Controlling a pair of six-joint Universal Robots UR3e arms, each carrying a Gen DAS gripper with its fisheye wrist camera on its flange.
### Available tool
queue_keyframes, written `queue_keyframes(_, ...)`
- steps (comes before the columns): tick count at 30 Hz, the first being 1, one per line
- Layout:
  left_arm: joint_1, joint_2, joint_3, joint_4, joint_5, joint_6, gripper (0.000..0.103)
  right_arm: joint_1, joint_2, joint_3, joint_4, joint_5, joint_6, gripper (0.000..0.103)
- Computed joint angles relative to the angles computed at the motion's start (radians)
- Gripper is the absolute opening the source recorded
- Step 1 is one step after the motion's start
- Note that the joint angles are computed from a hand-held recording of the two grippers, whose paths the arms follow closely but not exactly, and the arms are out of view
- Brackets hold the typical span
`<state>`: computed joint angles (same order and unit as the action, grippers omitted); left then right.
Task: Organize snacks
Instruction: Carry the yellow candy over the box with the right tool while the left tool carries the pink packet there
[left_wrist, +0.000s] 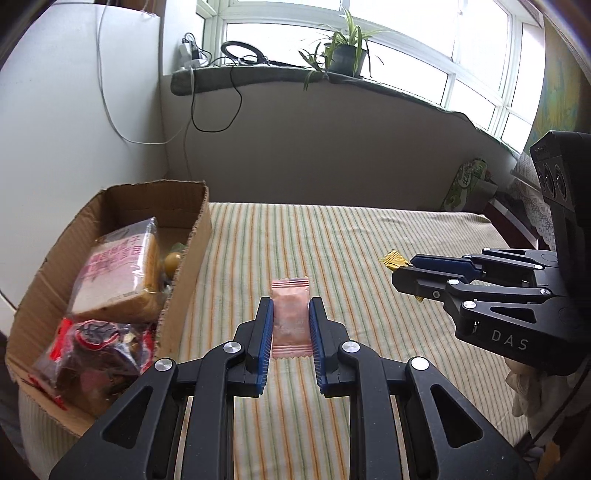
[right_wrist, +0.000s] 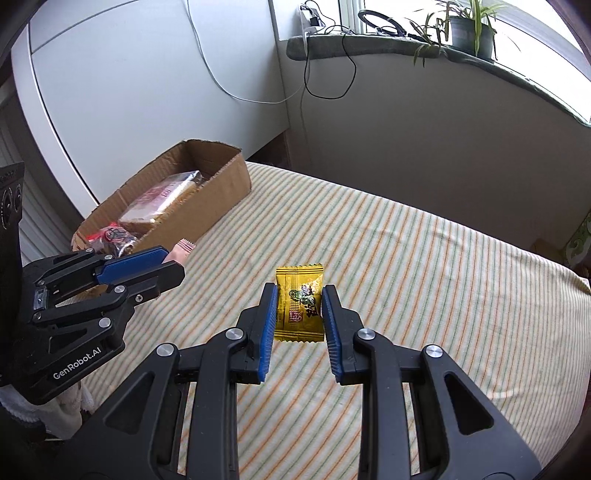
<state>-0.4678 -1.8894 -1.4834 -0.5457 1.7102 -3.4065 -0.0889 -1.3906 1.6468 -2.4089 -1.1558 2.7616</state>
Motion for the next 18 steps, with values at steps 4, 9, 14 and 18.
queue_keyframes(4, 0.048, 0.106, -0.114, 0.035, -0.013, 0.01, 0.018, 0.079, 0.028, -0.067, 0.006, -0.021, 0.039, 0.025)
queue_keyframes(9, 0.119, 0.239, -0.25, 0.069, -0.033, 0.019, 0.018, 0.184, 0.108, -0.179, 0.011, -0.05, 0.097, 0.025)
queue_keyframes(14, 0.197, 0.351, -0.356, 0.081, -0.057, 0.035, 0.018, 0.271, 0.181, -0.286, 0.028, -0.08, 0.131, 0.025)
queue_keyframes(18, 0.249, 0.419, -0.422, 0.085, -0.076, 0.049, 0.018, 0.332, 0.233, -0.373, 0.054, -0.106, 0.151, 0.025)
